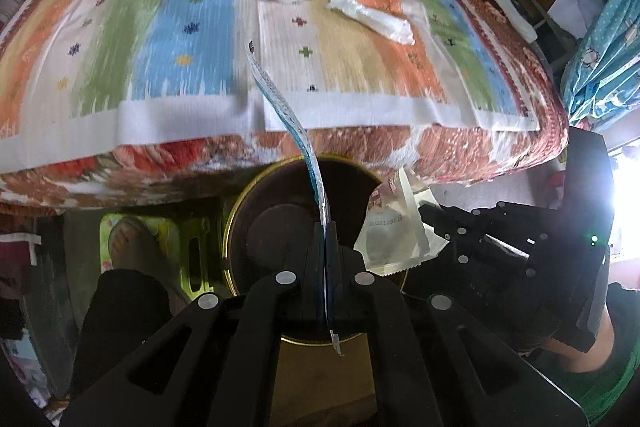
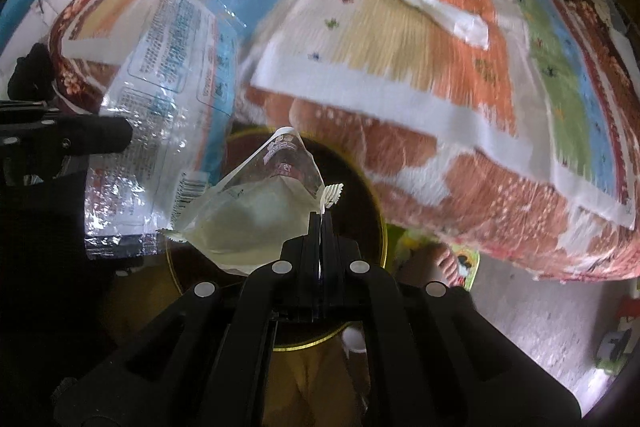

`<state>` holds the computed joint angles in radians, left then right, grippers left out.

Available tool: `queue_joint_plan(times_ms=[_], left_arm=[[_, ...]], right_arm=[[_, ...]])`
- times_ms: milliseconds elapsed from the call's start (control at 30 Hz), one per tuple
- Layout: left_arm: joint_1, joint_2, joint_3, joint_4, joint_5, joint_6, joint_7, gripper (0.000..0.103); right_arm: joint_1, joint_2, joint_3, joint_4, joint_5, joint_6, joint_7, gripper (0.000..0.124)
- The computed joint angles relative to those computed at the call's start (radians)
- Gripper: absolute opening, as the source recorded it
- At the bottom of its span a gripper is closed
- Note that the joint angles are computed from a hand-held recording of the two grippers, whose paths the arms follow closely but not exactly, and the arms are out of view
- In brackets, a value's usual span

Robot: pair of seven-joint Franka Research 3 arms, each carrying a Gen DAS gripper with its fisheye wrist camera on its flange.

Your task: Collect trash

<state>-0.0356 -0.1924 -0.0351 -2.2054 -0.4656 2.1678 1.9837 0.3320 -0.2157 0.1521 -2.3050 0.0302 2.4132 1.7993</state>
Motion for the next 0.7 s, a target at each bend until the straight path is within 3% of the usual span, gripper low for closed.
queue_joint_plan(times_ms=[700], left_arm=[[-0.022,0.036,-0.036,-0.026,0.106,-0.053,-0.055,0.000]], right_arm=[[0.021,0.093,-0.007,0.037,-0.039,-0.132,0.010,0.000]])
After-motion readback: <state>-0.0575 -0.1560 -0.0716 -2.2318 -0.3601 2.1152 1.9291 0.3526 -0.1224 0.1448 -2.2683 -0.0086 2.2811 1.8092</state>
